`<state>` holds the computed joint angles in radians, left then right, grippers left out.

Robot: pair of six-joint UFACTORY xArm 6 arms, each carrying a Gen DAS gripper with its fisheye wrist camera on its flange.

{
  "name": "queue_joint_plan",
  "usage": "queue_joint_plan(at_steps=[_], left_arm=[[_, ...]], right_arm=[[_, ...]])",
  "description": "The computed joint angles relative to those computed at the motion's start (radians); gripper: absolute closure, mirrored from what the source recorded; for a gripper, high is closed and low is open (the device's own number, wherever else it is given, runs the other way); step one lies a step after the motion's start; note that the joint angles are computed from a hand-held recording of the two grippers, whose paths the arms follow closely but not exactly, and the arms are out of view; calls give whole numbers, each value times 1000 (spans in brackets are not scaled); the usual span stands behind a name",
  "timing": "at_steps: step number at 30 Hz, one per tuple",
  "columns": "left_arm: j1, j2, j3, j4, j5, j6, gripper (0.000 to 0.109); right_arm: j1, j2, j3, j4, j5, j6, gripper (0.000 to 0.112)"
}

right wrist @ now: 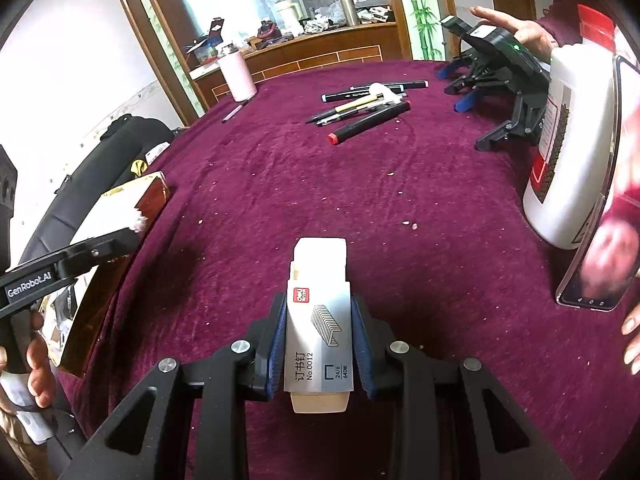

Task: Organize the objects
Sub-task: 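Carry the pink teddy bear with the left tool while the right tool carries the staple box to the tray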

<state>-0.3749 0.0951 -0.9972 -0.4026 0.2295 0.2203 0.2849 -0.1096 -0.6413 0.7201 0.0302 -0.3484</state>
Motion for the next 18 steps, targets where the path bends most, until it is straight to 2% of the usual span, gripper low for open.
queue_joint_plan(at_steps=[5, 18], left_arm=[[17, -24, 24, 2, 2, -11, 71], [47, -142, 134, -31, -38, 21, 71]], right_arm=[[10, -3, 2, -5, -6, 7, 80], [22, -8, -3, -134, -12, 113, 80]])
